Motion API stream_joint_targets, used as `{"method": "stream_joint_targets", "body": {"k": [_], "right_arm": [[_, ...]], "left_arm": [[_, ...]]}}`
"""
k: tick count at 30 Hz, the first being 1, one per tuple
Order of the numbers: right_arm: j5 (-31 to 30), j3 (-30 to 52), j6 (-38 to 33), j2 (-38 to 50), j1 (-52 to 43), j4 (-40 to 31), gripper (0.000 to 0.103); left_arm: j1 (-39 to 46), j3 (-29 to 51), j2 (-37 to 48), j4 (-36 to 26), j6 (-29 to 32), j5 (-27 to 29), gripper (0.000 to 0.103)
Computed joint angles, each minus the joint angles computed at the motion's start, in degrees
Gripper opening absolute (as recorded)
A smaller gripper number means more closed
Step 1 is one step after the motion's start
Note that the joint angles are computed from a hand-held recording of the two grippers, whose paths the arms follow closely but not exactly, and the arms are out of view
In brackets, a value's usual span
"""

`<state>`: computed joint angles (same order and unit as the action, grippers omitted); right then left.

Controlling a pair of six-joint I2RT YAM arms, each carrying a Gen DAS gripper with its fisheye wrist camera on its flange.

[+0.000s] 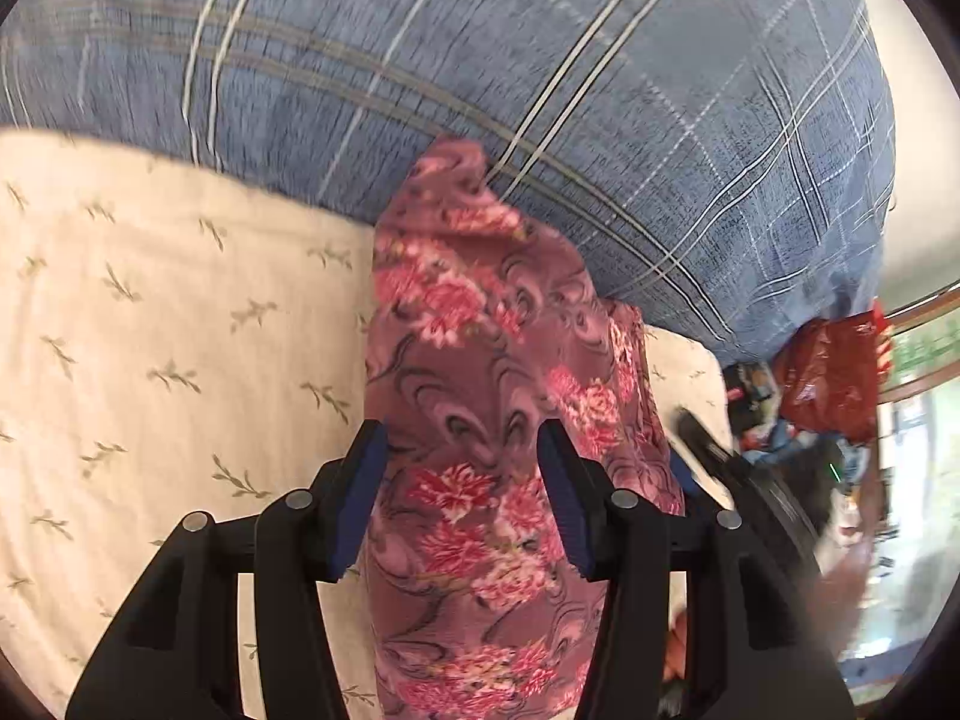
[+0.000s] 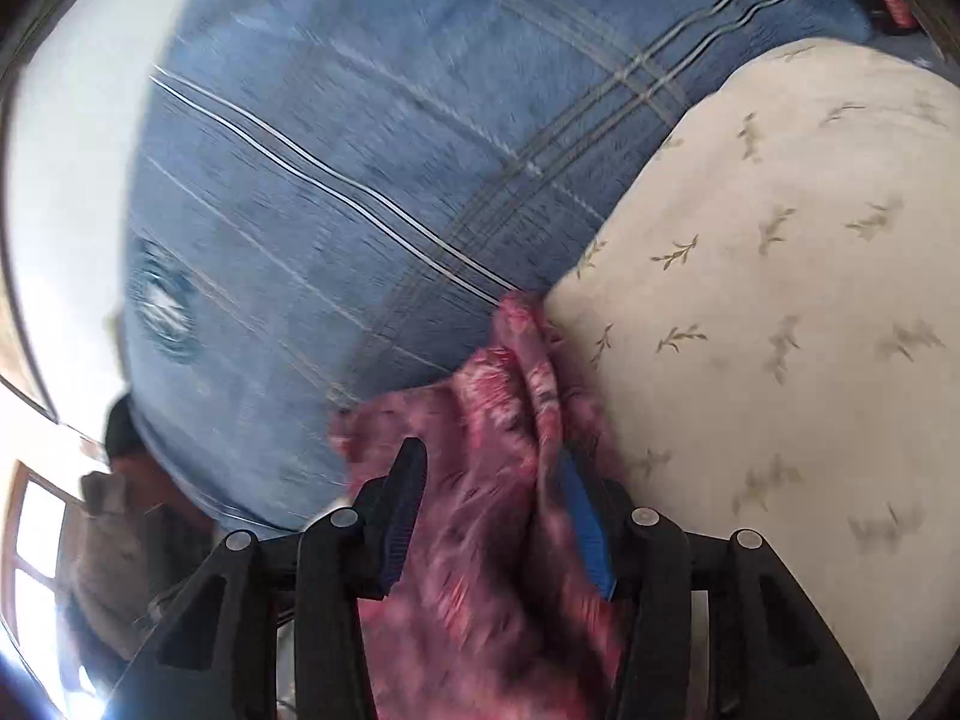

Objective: Fold small clothes

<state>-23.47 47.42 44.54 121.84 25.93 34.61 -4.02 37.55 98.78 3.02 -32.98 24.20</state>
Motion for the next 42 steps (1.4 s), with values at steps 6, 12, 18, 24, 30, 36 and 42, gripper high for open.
{"method": "stream_joint_targets", "body": {"k": [6,12,18,24,30,36,42], "right_arm": [[4.02,7.69,-12.45,-1.15,3.76,-11.03,0.007],[4.07,6.90,-8.98,3.82,0.72,-6.74,0.006],[1.01,4.07,-7.26,3.07,-1.00,-5.36,0.013],[-9.70,-11.16,-4.50,-2.14,-5.46,10.53,0.039],[10.52,-16.71,-13.55,-12.27,4.31,3.71,0.010],[5.66,-20.20,-10.72,-15.55,-0.42,0.22,0.020],[-1.45,-31.39,-8.34,-13.46,-3.16,11.58,0.043]], "left_arm": [[0.42,-1.22,-0.10,2.98,3.27,1.16,0.054],[-1.92,-0.30,6.60,10.61,1.21,-3.62,0.054],[-3.56,0.57,4.88,6.48,1.30,-5.18,0.054],[-5.99,-14.89,-6.42,14.96,-1.73,-1.23,0.062],[-13.80,-18.44,-8.26,14.60,-4.17,-11.69,0.062],[-7.08,-23.80,-11.61,15.65,-6.39,-0.45,0.059],[-11.05,-29.15,-10.60,21.85,-9.87,-0.97,0.059]]}}
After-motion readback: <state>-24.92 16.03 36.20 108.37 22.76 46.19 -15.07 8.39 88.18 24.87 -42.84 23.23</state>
